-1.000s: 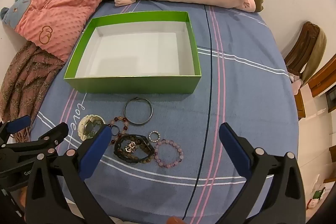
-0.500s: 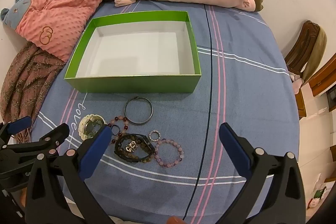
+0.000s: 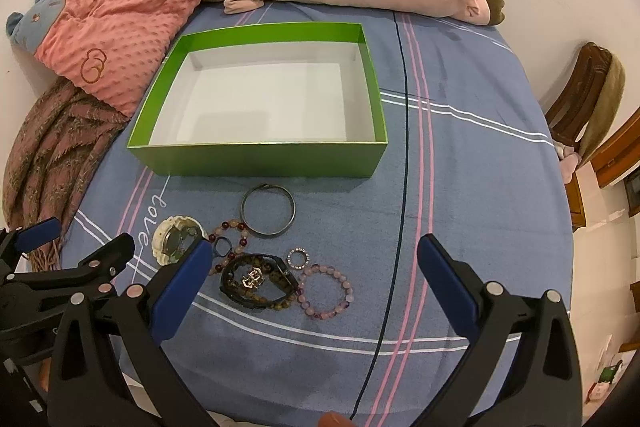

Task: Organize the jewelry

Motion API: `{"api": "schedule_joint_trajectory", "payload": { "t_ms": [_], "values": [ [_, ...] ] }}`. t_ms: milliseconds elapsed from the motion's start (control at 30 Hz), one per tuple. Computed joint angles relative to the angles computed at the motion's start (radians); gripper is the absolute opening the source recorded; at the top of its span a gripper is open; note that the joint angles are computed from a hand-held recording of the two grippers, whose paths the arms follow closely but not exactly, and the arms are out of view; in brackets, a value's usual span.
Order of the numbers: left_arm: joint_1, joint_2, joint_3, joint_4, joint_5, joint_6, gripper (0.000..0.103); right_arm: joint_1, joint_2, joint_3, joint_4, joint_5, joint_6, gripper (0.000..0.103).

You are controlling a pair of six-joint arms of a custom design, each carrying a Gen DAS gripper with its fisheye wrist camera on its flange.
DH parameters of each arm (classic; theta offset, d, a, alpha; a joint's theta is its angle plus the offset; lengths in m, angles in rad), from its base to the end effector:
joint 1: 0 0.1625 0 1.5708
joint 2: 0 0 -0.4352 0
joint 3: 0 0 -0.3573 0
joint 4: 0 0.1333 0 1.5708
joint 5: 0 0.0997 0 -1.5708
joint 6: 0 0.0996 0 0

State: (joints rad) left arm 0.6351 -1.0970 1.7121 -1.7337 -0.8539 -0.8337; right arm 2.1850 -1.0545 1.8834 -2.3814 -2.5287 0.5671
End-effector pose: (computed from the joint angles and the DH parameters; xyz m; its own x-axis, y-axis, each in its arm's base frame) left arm -0.3226 -0.4847 0.2325 -0.6814 0.1273 -0.7208 0.3267 0.9341 -0.1439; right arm 0.3621 -0.4236 0.2185 -0.6988 0.1490 0.6997 -0.2381 0.8738 -0.4239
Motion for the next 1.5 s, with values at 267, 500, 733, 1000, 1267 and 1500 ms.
{"api": "schedule_joint_trajectory", "payload": {
  "t_ms": [267, 500, 733, 1000, 1267, 1500],
  "values": [
    [0.000, -0.002, 0.002, -0.001, 0.000, 0.000, 0.101, 0.002, 0.006, -0.004, 0.000, -0.002, 0.004, 0.102],
    [-0.001, -0.001, 0.002, 0.000, 0.002, -0.002, 0.101, 0.006, 0.016, -0.017, 0.007, 0.002, 0.012, 0.102],
    [-0.002, -0.005, 0.010, -0.001, 0.001, -0.004, 0.101, 0.001, 0.003, 0.005, -0.017, 0.003, -0.004, 0.102],
    [-0.003, -0.010, 0.016, -0.001, -0.001, -0.007, 0.101, 0.002, 0.000, 0.010, -0.018, 0.002, -0.002, 0.102],
    [-0.004, -0.012, 0.020, -0.001, -0.002, -0.008, 0.101, 0.005, 0.005, 0.004, -0.014, 0.003, 0.003, 0.102],
    [-0.004, -0.012, 0.021, -0.001, -0.002, -0.008, 0.101, 0.006, 0.007, 0.003, -0.011, 0.003, 0.006, 0.102]
  ]
}}
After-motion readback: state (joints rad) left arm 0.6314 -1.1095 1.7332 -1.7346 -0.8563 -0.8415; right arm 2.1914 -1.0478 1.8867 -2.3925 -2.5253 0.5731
